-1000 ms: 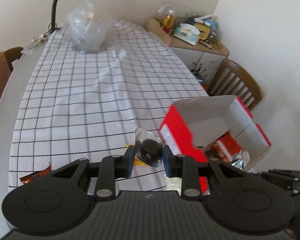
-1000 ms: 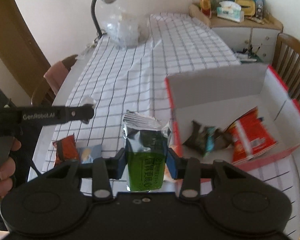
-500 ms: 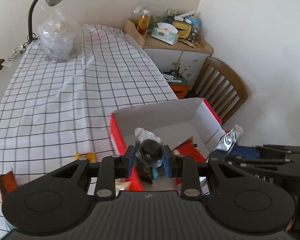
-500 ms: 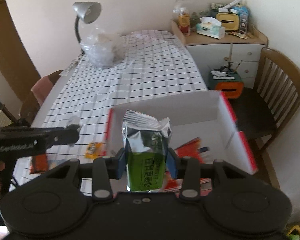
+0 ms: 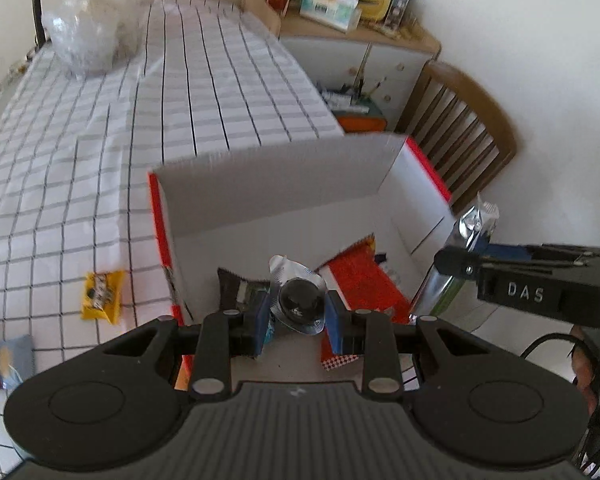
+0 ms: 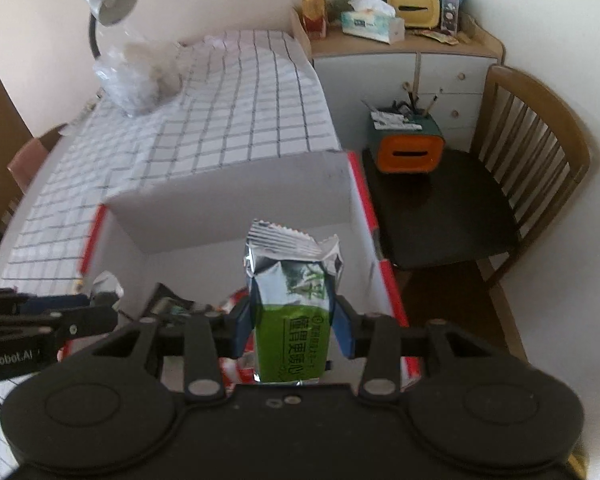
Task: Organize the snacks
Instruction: 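Carry the green pouch and dark candy over the red box with both grippers, then open both grippers to drop the pouch and candy into the box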
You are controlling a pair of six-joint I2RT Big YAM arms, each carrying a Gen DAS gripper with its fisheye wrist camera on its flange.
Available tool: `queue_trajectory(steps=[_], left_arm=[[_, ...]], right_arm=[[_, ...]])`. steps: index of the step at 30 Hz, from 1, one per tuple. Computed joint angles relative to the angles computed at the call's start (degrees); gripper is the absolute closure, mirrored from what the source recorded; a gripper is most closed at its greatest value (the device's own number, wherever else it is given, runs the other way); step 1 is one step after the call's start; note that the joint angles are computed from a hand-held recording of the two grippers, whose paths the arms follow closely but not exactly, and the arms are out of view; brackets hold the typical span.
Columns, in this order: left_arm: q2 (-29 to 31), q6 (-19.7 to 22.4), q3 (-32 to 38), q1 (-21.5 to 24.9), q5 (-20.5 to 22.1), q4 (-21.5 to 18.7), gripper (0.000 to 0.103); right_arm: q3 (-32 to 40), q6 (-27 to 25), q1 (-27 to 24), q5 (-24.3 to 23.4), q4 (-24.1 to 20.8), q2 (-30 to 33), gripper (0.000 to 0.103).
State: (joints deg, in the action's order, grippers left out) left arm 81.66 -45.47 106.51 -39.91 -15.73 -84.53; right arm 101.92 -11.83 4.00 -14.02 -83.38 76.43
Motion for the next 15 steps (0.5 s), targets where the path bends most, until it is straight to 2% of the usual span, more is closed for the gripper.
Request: queue_trajectory(steps=[15], left_arm=[[4.56, -2.77, -2.09, 0.84, 2.72, -1.63, 0.073]], right_arm=[[-0.78, -3.64, -0.85, 0.28, -0.50, 2.88, 0.062]])
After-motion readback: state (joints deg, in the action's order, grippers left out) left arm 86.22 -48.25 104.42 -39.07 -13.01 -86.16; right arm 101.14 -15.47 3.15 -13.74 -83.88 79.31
